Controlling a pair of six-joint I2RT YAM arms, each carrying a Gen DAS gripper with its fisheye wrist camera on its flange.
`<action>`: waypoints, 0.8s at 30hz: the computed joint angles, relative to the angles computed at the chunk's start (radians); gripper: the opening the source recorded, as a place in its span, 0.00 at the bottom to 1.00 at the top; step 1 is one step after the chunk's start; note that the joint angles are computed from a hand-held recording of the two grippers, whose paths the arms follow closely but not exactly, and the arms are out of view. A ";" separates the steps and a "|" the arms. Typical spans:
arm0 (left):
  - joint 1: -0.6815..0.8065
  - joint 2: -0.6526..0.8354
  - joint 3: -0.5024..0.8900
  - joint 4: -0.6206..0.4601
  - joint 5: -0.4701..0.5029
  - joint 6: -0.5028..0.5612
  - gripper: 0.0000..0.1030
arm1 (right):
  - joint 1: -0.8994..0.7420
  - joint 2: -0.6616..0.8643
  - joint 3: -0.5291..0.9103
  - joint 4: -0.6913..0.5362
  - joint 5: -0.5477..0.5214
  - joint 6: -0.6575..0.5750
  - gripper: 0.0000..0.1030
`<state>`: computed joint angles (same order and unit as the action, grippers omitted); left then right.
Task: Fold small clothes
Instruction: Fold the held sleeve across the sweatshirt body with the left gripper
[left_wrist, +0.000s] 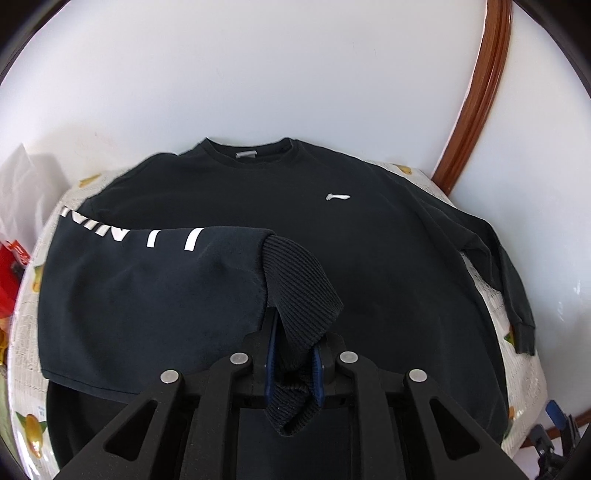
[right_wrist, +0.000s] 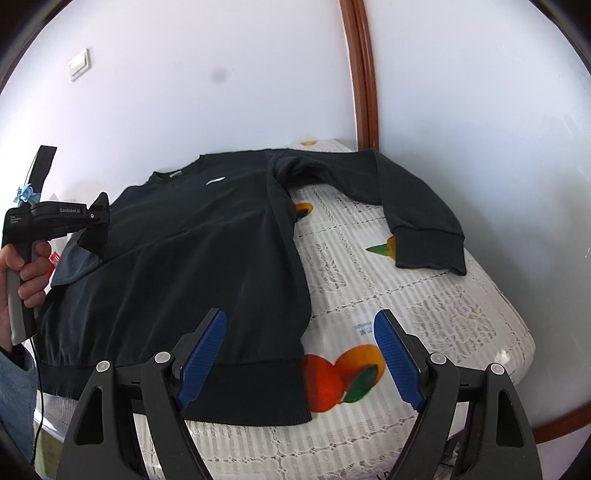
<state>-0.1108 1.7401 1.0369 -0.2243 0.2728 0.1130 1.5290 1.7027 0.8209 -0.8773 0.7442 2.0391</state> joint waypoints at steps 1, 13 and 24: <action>0.019 0.006 0.004 -0.011 0.038 0.011 0.22 | -0.022 0.012 0.016 0.007 -0.006 -0.031 0.79; 0.390 0.014 -0.015 -0.037 0.190 0.196 0.56 | -0.248 0.157 0.264 0.304 0.012 -0.541 0.68; 0.655 0.187 0.039 -0.030 0.156 0.423 0.61 | -0.475 0.527 0.711 0.425 -0.171 -0.965 0.67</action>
